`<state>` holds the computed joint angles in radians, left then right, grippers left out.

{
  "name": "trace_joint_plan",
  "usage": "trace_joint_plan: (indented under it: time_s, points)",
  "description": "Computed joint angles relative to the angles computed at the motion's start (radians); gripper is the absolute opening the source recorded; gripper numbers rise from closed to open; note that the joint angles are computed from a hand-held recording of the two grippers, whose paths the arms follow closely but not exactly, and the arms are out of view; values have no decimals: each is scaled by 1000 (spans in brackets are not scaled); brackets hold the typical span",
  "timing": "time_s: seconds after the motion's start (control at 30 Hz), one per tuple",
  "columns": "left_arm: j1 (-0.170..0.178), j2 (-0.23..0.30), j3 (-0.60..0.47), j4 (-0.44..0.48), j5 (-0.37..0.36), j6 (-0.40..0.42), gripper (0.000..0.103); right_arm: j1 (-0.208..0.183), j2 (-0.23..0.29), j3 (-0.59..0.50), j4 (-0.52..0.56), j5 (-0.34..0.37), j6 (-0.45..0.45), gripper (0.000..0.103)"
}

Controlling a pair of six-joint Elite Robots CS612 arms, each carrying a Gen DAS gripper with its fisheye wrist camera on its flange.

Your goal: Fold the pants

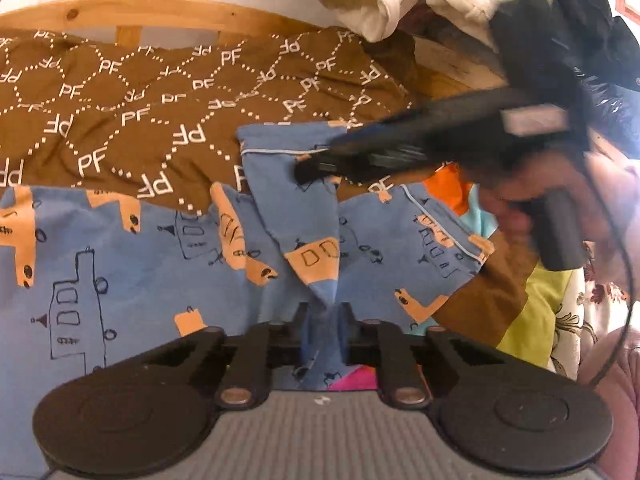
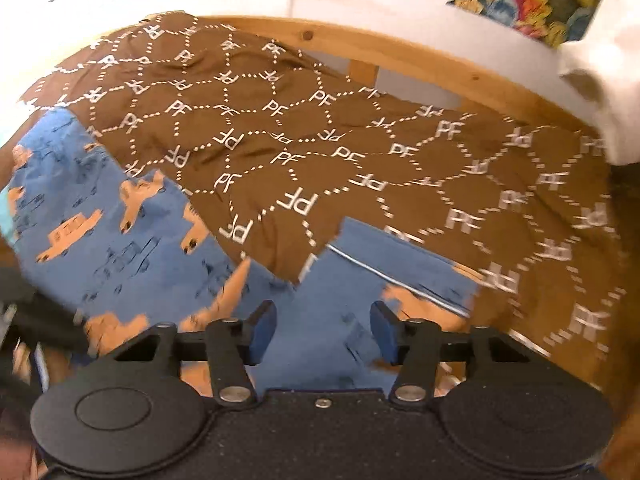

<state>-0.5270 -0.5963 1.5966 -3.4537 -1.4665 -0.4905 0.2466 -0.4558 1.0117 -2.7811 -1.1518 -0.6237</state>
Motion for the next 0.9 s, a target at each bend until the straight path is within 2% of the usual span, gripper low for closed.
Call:
trace_joint_plan:
  time_s: [0.07, 0.17, 0.27, 0.33, 0.37, 0.4, 0.43, 0.5, 0.67, 0.77, 0.9]
  points:
    - [2, -2, 0, 19, -3, -22, 6, 19, 42, -64, 12, -24, 32, 52]
    - [5, -3, 0, 30, -10, -46, 4, 46, 96, -140, -9, -116, 62, 52]
    - [7, -4, 2, 32, -10, -48, 3, 60, 138, -213, 28, -167, 140, 51]
    - [6, -5, 2, 36, -8, -42, 2, 68, 155, -239, 31, -202, 177, 38]
    - [6, -6, 2, 37, -7, -39, 2, 71, 158, -239, 15, -220, 182, 16]
    - [6, -7, 3, 39, -5, -34, 2, 72, 160, -235, -5, -234, 188, 4]
    - [4, -7, 3, 39, -1, -28, 2, 71, 158, -225, -27, -240, 205, 4]
    - [1, -10, 7, 32, 12, -2, 1, 58, 141, -185, -86, -210, 265, 4]
    - [-8, -14, 17, -6, 35, 95, 1, 13, 59, -2, -361, -148, 435, 3]
    - [-11, -18, 19, -8, 23, 202, 1, -24, -12, 126, -468, -140, 618, 3]
    - [-20, -26, 21, 15, 7, 363, 1, -54, -85, 270, -541, -165, 715, 3]
